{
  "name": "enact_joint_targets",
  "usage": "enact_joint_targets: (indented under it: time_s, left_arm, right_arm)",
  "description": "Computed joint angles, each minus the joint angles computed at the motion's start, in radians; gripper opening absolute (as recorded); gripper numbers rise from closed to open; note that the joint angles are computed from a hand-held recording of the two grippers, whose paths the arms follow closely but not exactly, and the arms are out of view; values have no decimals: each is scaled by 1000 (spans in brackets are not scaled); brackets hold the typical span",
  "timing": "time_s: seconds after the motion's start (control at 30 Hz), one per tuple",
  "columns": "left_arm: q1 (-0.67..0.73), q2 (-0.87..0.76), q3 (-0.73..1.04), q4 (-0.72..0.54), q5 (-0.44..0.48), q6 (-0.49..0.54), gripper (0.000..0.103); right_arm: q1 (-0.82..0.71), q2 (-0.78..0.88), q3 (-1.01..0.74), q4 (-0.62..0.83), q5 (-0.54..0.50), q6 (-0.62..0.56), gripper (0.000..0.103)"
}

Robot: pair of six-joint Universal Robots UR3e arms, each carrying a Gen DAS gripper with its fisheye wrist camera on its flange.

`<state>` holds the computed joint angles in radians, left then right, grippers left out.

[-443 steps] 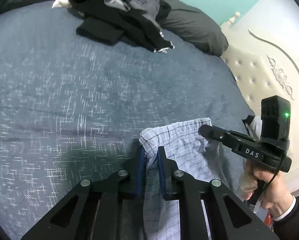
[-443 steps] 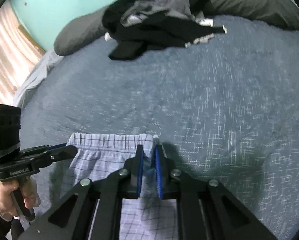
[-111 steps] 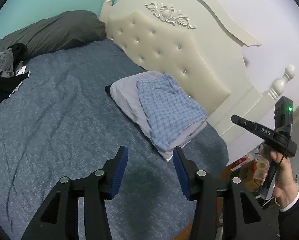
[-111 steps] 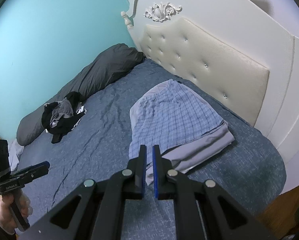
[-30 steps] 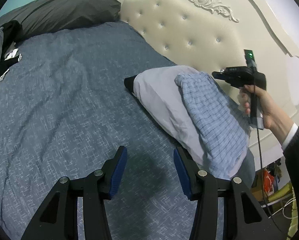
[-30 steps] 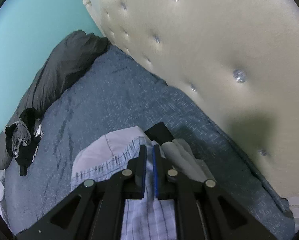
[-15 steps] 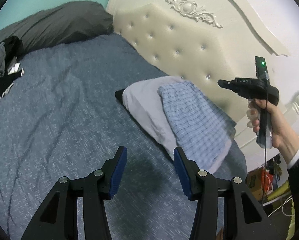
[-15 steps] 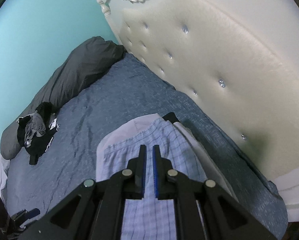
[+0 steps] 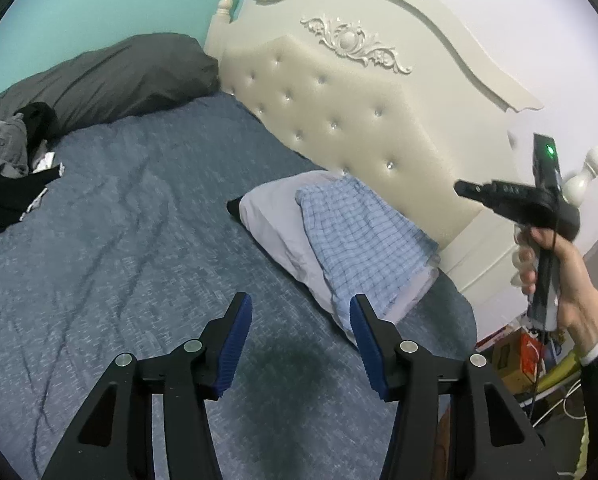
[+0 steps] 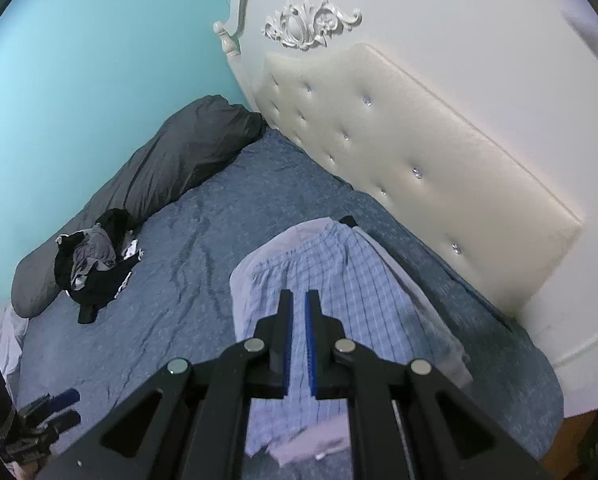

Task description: Fold clothes

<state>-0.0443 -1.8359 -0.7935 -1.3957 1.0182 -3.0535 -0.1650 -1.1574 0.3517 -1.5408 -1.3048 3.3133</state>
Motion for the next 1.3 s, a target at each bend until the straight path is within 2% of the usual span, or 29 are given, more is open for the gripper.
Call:
enact_joint_targets:
  time_s: [0.13,0.57,0.83,1.1,1.3]
  left_arm:
    - [21,59,-20,-30,-11,14,57]
    - [115,264,-110,-133,-81,85,66]
    - [200,392,-156,-246,-134,174,71]
    - [296,511,-178,-379,-180,277,83]
    - [381,581,-146,-538,-223,393,84]
  right_arm:
    - [2,-169,207,-59,11,7,6]
    - [64,-420,375,-43,-41,45,6]
    - [208,-506,452,-61,-148,119,6]
    - [395,-550,483,-67,-298,206,5]
    - [536,-575,518,-81,-417,274,6]
